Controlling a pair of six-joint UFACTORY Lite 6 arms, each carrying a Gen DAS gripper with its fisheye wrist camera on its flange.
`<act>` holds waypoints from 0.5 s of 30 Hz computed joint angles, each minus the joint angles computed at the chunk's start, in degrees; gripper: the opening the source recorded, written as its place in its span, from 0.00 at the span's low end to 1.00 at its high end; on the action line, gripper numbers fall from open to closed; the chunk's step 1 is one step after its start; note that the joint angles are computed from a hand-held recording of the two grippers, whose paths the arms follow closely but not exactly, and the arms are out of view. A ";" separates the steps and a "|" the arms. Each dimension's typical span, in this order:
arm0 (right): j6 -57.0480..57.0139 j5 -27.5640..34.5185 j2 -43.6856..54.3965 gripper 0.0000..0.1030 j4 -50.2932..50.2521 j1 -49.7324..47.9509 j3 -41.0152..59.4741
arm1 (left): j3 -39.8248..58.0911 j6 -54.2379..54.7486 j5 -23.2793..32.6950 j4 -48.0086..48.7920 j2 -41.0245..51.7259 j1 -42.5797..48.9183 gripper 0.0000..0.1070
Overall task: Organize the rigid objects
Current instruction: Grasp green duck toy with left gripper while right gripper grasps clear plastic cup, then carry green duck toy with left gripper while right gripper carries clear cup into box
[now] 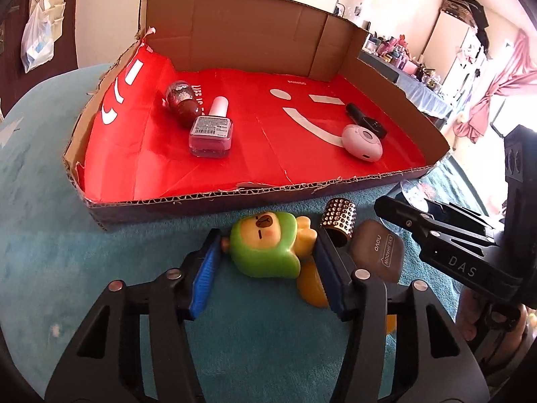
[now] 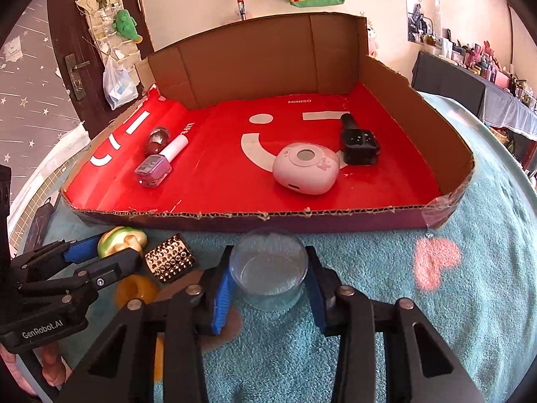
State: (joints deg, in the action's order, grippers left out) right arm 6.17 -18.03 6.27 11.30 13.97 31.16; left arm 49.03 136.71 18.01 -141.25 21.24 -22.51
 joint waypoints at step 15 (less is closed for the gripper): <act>-5.35 3.65 -13.95 0.40 5.83 3.35 -4.97 | -8.44 -0.27 1.30 0.97 -13.16 -0.64 0.49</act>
State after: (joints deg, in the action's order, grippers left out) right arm 0.82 -14.38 -7.67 17.12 17.32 26.19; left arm 40.59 136.44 19.31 -140.28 8.07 -23.15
